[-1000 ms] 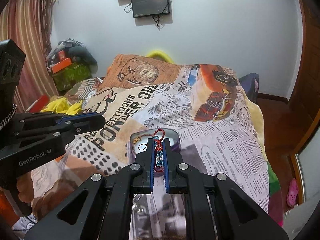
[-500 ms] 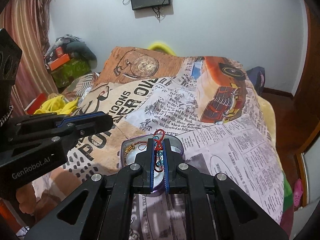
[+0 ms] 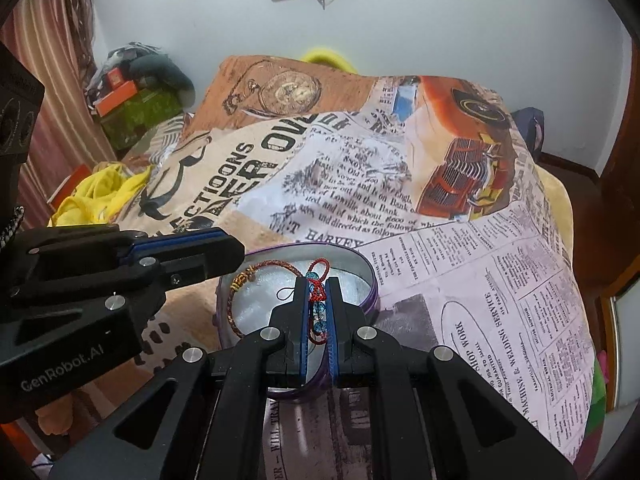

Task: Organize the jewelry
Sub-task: 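Carry the red charm into the tin and open the right gripper while the left gripper moves over the tin, then withdraw both open grippers from the tin toward the gold hoop earrings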

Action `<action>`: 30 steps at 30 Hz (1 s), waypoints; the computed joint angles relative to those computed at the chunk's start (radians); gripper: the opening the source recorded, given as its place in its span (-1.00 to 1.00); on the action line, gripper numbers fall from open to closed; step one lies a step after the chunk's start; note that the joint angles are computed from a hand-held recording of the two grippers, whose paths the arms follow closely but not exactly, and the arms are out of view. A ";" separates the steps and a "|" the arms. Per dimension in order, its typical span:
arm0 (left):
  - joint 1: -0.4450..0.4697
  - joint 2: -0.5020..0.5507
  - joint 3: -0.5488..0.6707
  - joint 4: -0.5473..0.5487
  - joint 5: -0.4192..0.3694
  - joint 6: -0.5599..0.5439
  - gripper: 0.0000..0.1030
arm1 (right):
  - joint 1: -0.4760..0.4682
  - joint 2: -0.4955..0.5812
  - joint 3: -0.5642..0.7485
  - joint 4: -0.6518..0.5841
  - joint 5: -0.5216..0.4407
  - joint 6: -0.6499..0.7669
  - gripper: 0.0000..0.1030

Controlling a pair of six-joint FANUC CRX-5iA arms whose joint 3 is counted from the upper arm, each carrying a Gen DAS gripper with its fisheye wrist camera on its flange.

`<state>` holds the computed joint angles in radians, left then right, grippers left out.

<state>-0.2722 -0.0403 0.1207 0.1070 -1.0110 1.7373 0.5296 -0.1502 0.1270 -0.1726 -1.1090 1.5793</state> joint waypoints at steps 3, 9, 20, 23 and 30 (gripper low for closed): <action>0.003 0.003 -0.002 0.013 -0.007 -0.009 -0.90 | -0.006 0.008 0.011 -0.011 -0.014 0.008 -0.87; 0.010 0.001 0.001 0.032 -0.025 -0.022 -0.90 | -0.012 0.022 0.033 -0.029 -0.047 0.014 -0.86; 0.007 -0.061 0.031 -0.056 -0.058 0.032 -0.65 | 0.013 -0.008 0.029 0.022 -0.057 -0.020 -0.67; 0.002 -0.084 0.038 -0.085 -0.069 0.053 -0.51 | 0.022 -0.029 0.024 0.039 -0.051 -0.029 -0.66; -0.031 -0.121 0.059 -0.148 -0.117 0.086 -0.37 | 0.056 -0.095 -0.010 0.103 -0.028 -0.077 -0.35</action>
<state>-0.3036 -0.1615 0.1796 -0.0408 -1.1284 1.8229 0.5855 -0.2454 0.1165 -0.0701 -1.1369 1.5025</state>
